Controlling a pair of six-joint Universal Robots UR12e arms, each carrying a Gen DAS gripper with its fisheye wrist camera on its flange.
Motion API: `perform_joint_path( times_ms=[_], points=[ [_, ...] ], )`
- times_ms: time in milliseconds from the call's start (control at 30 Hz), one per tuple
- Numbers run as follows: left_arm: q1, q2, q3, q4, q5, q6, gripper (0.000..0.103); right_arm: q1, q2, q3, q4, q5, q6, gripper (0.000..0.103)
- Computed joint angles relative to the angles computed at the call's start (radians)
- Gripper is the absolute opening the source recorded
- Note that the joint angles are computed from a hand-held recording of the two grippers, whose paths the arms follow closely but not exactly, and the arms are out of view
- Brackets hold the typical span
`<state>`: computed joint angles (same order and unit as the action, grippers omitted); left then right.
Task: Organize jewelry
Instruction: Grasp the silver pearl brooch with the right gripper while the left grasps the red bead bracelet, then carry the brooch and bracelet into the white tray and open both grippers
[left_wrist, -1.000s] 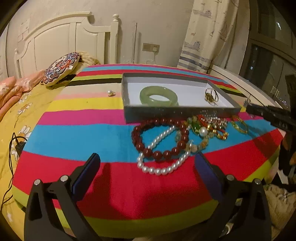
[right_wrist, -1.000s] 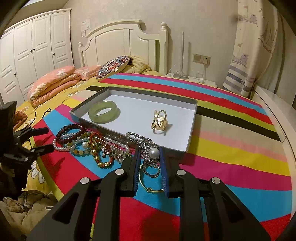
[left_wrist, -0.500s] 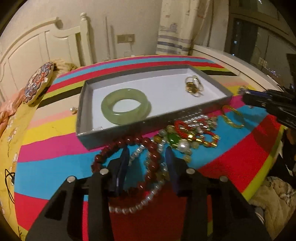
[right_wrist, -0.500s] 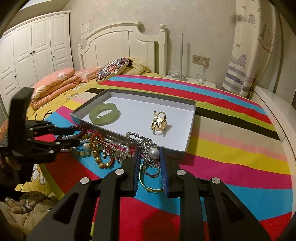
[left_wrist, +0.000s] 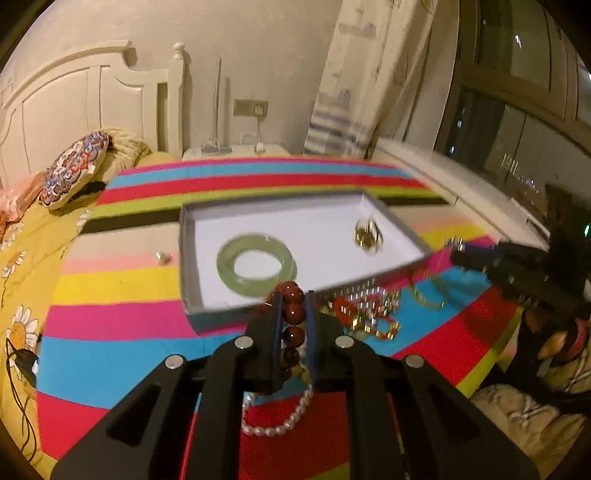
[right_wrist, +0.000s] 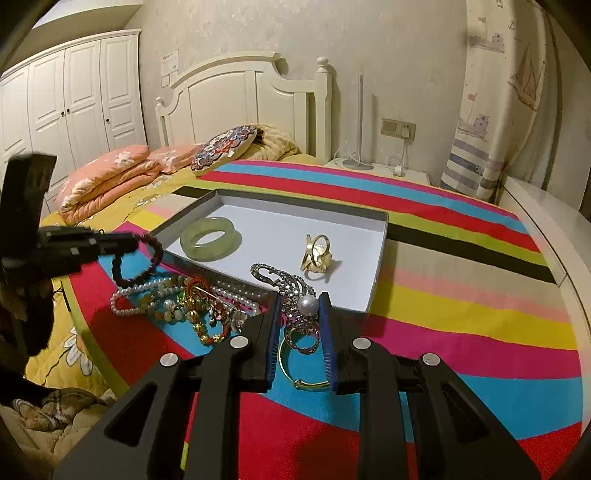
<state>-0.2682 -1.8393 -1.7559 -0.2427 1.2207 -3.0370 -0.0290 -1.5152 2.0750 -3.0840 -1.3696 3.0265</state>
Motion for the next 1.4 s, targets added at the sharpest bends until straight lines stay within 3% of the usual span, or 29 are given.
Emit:
perform_joint_path(
  times_ms=[400, 600, 933, 1133, 1267, 1400],
  points=[
    [-0.021, -0.009, 0.073, 0.012, 0.030, 0.033, 0.011, 0.018, 0.015, -0.035, -0.009, -0.038, -0.037, 0.023],
    [-0.025, -0.051, 0.158, -0.040, 0.013, 0.018, 0.011, 0.012, 0.048, -0.086, 0.012, -0.038, -0.032, 0.023],
    [-0.054, -0.150, 0.317, -0.117, 0.199, 0.067, 0.011, 0.027, 0.151, -0.231, 0.085, -0.151, -0.047, 0.023],
    [-0.080, -0.221, 0.394, -0.132, 0.363, 0.138, 0.011, 0.060, 0.226, -0.305, 0.123, -0.337, -0.133, 0.023],
    [-0.101, -0.266, 0.430, -0.169, 0.404, 0.169, 0.011, 0.066, 0.257, -0.342, 0.201, -0.351, -0.159, 0.023],
    [-0.116, -0.298, 0.461, -0.213, 0.387, 0.171, 0.011, 0.062, 0.265, -0.363, 0.269, -0.282, -0.140, 0.023]
  ],
)
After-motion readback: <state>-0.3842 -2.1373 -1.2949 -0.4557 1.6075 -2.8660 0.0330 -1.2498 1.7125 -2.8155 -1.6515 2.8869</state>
